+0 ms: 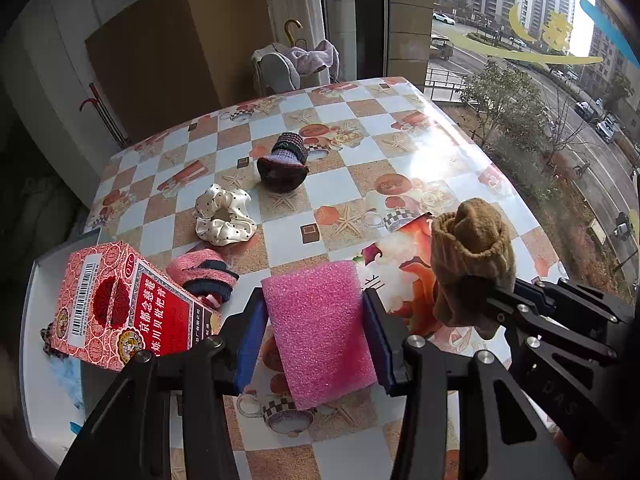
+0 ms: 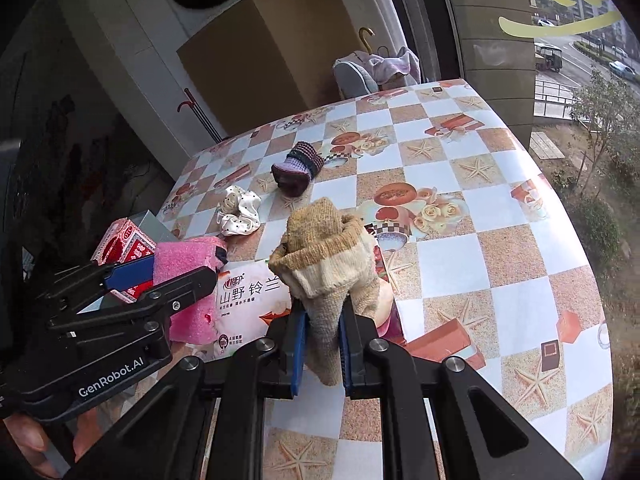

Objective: Organize soft objects
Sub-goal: 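Lift the pink sponge in the left tool while the right tool holds the sock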

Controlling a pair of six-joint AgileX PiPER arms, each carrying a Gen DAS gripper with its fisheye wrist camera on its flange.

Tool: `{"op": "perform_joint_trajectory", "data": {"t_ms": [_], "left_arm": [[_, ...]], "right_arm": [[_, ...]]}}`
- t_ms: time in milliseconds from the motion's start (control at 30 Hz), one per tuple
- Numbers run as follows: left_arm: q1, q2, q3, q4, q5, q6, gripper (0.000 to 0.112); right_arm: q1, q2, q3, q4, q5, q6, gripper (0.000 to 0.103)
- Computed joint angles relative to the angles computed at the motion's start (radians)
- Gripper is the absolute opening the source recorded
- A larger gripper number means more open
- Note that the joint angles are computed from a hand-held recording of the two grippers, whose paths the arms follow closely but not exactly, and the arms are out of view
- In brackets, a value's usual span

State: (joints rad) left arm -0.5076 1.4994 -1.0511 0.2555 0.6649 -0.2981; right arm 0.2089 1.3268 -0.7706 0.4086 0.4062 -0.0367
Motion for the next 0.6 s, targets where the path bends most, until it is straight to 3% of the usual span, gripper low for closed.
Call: {"op": "perform_joint_trajectory", "data": {"t_ms": [233,600], "left_arm": [[0.068,-0.079,0.043,-0.084,-0.020,0.106,0.051],[0.240,-0.171,0.004,-0.286,0.020,0.347,0.051]], "right_arm": [[0.112,0.008,-0.040,-0.225,0.011,0.252,0.015],[0.226,0.033,-0.168,-0.418,0.083,0.451,0.015]]}}
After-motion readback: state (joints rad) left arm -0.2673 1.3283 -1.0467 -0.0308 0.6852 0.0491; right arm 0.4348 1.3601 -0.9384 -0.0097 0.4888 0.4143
